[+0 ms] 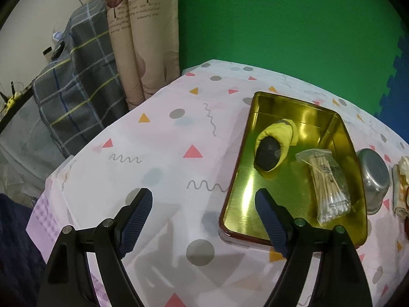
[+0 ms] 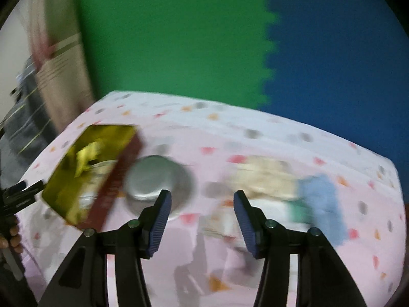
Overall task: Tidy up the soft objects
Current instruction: 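Grasp the blue towel with the right tool while the left tool grasps the white gloves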
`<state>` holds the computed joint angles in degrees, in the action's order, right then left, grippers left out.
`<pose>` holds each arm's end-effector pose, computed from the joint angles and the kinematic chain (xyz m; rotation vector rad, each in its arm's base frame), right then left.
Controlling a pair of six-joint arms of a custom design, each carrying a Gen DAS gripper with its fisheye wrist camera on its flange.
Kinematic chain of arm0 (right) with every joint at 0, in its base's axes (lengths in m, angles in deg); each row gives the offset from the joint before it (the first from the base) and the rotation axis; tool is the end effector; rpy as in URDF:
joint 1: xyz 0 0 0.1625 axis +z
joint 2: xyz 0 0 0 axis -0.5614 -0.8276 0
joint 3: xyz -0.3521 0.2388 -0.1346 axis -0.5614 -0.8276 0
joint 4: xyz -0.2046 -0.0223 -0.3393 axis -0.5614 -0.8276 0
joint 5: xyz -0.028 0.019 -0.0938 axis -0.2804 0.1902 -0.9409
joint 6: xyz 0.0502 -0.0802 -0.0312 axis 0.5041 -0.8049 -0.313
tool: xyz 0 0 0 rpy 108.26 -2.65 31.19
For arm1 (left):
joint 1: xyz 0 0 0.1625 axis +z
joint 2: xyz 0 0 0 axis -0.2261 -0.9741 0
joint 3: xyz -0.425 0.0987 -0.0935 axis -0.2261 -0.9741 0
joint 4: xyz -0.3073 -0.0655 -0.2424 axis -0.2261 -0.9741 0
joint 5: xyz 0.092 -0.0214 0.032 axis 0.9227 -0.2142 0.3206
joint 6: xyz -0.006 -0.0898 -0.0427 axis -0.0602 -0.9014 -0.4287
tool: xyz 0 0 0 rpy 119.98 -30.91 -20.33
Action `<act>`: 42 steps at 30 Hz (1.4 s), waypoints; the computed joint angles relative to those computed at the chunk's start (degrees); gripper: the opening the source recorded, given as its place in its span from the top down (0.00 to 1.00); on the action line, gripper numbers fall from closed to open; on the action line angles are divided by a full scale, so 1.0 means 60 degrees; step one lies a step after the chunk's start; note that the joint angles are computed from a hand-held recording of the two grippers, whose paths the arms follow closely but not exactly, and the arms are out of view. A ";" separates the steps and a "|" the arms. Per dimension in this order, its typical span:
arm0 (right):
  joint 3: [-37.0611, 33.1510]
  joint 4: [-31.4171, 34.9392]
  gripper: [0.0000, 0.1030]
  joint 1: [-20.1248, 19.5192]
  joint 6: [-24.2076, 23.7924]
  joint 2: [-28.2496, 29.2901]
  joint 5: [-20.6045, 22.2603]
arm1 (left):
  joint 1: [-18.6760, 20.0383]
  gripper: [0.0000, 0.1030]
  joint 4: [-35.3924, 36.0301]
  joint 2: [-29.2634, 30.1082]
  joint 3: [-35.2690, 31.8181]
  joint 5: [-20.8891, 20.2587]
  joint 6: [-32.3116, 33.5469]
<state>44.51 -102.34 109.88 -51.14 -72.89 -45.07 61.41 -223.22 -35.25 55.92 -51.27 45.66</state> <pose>-0.0759 -0.6846 0.3471 0.2460 -2.1664 0.9236 -0.2934 -0.6668 -0.0236 0.1596 2.0984 -0.8561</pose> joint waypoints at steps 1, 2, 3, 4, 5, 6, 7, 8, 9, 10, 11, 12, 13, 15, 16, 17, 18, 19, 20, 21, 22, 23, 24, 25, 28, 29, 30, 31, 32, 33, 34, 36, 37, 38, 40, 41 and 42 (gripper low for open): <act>-0.0025 -0.0089 0.48 -0.0117 0.0034 -0.0095 -0.0092 | -0.0039 0.22 -0.0125 0.0046 -0.0010 0.0025 0.0168; -0.0056 -0.0105 0.48 -0.0215 0.0043 -0.0168 -0.0113 | -0.0072 0.22 -0.0210 0.0084 -0.0029 0.0048 0.0301; -0.0125 -0.0102 0.48 -0.0355 0.0055 -0.0247 -0.0166 | -0.0113 0.22 -0.0329 0.0129 -0.0046 0.0063 0.0484; -0.0199 -0.0078 0.48 -0.0446 0.0080 -0.0276 -0.0225 | -0.0150 0.22 -0.0384 0.0157 -0.0061 0.0066 0.0609; -0.0258 -0.0042 0.48 -0.0573 0.0117 -0.0324 -0.0256 | -0.0197 0.22 -0.0518 0.0195 -0.0068 0.0028 0.0775; -0.0334 0.0068 0.48 -0.0716 0.0177 -0.0378 -0.0226 | -0.0239 0.22 -0.0710 0.0228 -0.0070 -0.0073 0.0971; -0.0417 0.0194 0.48 -0.0852 0.0217 -0.0414 -0.0169 | -0.0301 0.22 -0.0843 0.0272 -0.0109 -0.0287 0.1212; -0.0454 0.0214 0.48 -0.0912 0.0222 -0.0403 -0.0187 | -0.0333 0.22 -0.0865 0.0296 -0.0145 -0.0432 0.1339; -0.0526 0.0252 0.48 -0.1000 0.0211 -0.0391 -0.0225 | -0.0383 0.22 -0.0937 0.0333 -0.0184 -0.0627 0.1546; -0.0586 0.0319 0.48 -0.1079 0.0177 -0.0387 -0.0195 | -0.0453 0.22 -0.1023 0.0401 -0.0250 -0.0831 0.1836; -0.0653 0.0379 0.48 -0.1169 0.0097 -0.0371 -0.0156 | -0.0541 0.22 -0.1037 0.0491 -0.0343 -0.1004 0.2100; -0.0751 0.0408 0.48 -0.1217 0.0050 -0.0312 -0.0167 | -0.0620 0.22 -0.1025 0.0567 -0.0421 -0.1134 0.2304; -0.0867 0.0488 0.48 -0.1309 -0.0004 -0.0264 -0.0104 | -0.0728 0.22 -0.1042 0.0691 -0.0549 -0.1343 0.2638; -0.0865 0.0549 0.47 -0.1433 0.0009 -0.0296 0.0038 | -0.0847 0.21 -0.0906 0.0864 -0.0816 -0.1744 0.2943; -0.0973 0.0707 0.47 -0.1509 0.0046 -0.0269 0.0160 | -0.0910 0.21 -0.0794 0.0961 -0.0976 -0.2065 0.3078; -0.1046 0.0774 0.47 -0.1528 0.0056 -0.0215 0.0206 | -0.0952 0.20 -0.0708 0.1058 -0.1143 -0.2404 0.3194; -0.1128 0.0837 0.47 -0.1567 0.0021 -0.0165 0.0276 | -0.0988 0.20 -0.0588 0.1158 -0.1321 -0.2738 0.3270; -0.1228 0.0868 0.46 -0.1594 -0.0053 -0.0088 0.0300 | -0.1023 0.20 -0.0456 0.1261 -0.1504 -0.3095 0.3310; -0.1286 0.0903 0.46 -0.1609 -0.0099 -0.0046 0.0311 | -0.1048 0.20 -0.0266 0.1406 -0.1777 -0.3554 0.3331; -0.1378 0.0997 0.45 -0.1627 -0.0128 0.0007 0.0345 | -0.1069 0.20 -0.0109 0.1511 -0.1965 -0.3849 0.3330; -0.1497 0.1089 0.45 -0.1656 -0.0166 0.0079 0.0390 | -0.1092 0.20 0.0180 0.1701 -0.2324 -0.4256 0.3341; -0.1600 0.1125 0.45 -0.1667 -0.0193 0.0144 0.0402 | -0.1117 0.20 0.0319 0.1841 -0.2561 -0.4495 0.3377; -0.1693 0.1176 0.45 -0.1684 -0.0214 0.0196 0.0450 | -0.1155 0.20 0.0368 0.1967 -0.2727 -0.4666 0.3427; -0.1712 0.1163 0.45 -0.1723 -0.0265 0.0202 0.0596 | -0.1202 0.20 0.0493 0.2194 -0.3078 -0.4855 0.3523; -0.1661 0.1040 0.45 -0.1810 -0.0322 0.0154 0.0885 | -0.1344 0.20 0.0779 0.2704 -0.3843 -0.5220 0.3668; -0.1596 0.1039 0.47 -0.1854 -0.0278 0.0100 0.0999 | -0.1386 0.20 0.0837 0.2777 -0.3939 -0.5320 0.3654; -0.1535 0.1050 0.55 -0.1890 -0.0241 0.0048 0.1094 | -0.1419 0.20 0.1001 0.2941 -0.4218 -0.5491 0.3679; -0.1444 0.0967 0.59 -0.1926 -0.0228 -0.0005 0.1178 | -0.1418 0.20 0.1117 0.3054 -0.4432 -0.5622 0.3721; -0.1336 0.0895 0.61 -0.1971 -0.0235 -0.0076 0.1301 | -0.1446 0.20 0.1226 0.3176 -0.4635 -0.5733 0.3739; -0.1219 0.0815 0.66 -0.2011 -0.0229 -0.0156 0.1415 | -0.1497 0.20 0.1356 0.3329 -0.4870 -0.5771 0.3765; -0.1035 0.0634 0.68 -0.2060 -0.0208 -0.0272 0.1559 | -0.1530 0.20 0.1444 0.3446 -0.5059 -0.5793 0.3822; -0.0787 0.0379 0.71 -0.2126 -0.0170 -0.0455 0.1759 | -0.1624 0.20 0.1599 0.3661 -0.5377 -0.5863 0.3998; -0.0587 0.0131 0.71 -0.2171 -0.0141 -0.0590 0.1855 | -0.1674 0.20 0.1706 0.3788 -0.5565 -0.5879 0.4093; -0.0443 -0.0051 0.71 -0.2205 -0.0103 -0.0694 0.1904 | -0.1708 0.20 0.1817 0.3906 -0.5750 -0.5939 0.4191; -0.0134 -0.0456 0.71 -0.2294 -0.0075 -0.0899 0.1985 | -0.1760 0.20 0.2100 0.4153 -0.6161 -0.6062 0.4328; 0.0094 -0.0847 0.71 -0.2359 -0.0105 -0.1023 0.1975 | -0.1772 0.20 0.2318 0.4334 -0.6479 -0.6165 0.4385; 0.0225 -0.1067 0.71 -0.2410 -0.0124 -0.1100 0.1958 | -0.1771 0.20 0.2582 0.4510 -0.6807 -0.6259 0.4395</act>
<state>45.86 -108.74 95.42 -51.89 -79.49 -33.32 50.78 -207.73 -8.19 15.08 -88.82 72.03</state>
